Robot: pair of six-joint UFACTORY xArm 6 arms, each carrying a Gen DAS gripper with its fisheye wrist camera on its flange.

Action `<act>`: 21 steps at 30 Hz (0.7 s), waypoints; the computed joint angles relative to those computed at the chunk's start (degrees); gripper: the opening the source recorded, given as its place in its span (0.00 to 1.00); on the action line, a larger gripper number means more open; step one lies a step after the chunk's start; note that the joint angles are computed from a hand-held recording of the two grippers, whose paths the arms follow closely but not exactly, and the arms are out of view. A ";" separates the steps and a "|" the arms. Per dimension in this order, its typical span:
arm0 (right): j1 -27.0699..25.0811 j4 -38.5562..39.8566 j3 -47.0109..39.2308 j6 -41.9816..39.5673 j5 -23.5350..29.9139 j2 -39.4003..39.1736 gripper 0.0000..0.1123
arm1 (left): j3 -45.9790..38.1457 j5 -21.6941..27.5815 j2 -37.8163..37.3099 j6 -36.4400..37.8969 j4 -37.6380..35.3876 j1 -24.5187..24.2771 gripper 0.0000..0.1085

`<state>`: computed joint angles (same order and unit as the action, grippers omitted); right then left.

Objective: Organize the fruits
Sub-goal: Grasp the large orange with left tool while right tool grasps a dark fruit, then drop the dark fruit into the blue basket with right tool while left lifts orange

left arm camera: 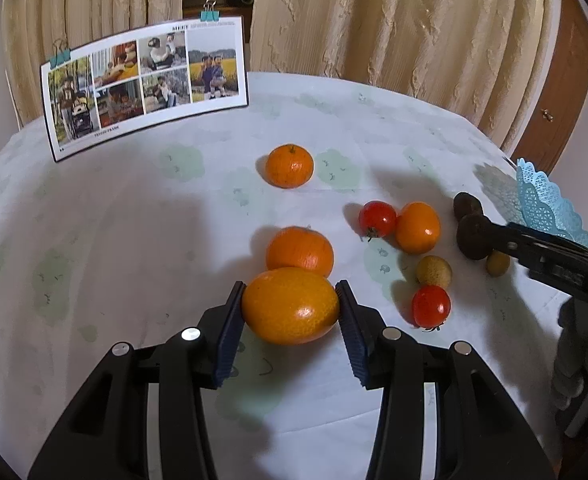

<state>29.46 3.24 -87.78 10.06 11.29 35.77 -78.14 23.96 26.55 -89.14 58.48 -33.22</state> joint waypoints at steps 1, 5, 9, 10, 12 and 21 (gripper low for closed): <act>-0.01 -1.07 -1.56 0.82 1.24 1.14 0.54 | 0.05 -0.02 -0.11 -0.16 0.21 0.03 0.42; 0.16 -1.41 -4.17 0.89 3.33 3.34 0.42 | 0.26 -0.03 -0.47 -0.80 0.99 0.10 0.42; 0.40 0.59 -3.25 -0.98 2.28 2.74 0.33 | 0.40 -0.51 -0.88 -1.30 2.08 -0.06 0.42; 0.45 1.23 -2.70 -1.43 1.83 2.37 0.33 | 0.46 -0.68 -1.04 -1.41 2.42 -0.10 0.42; 0.57 2.94 -1.23 -2.72 0.48 1.35 0.33 | 0.62 -0.62 -1.40 -1.90 3.21 -0.30 0.42; -0.05 3.69 7.95 -2.38 -8.34 -5.69 0.33 | 0.95 0.68 -2.51 -1.71 3.74 -1.52 0.42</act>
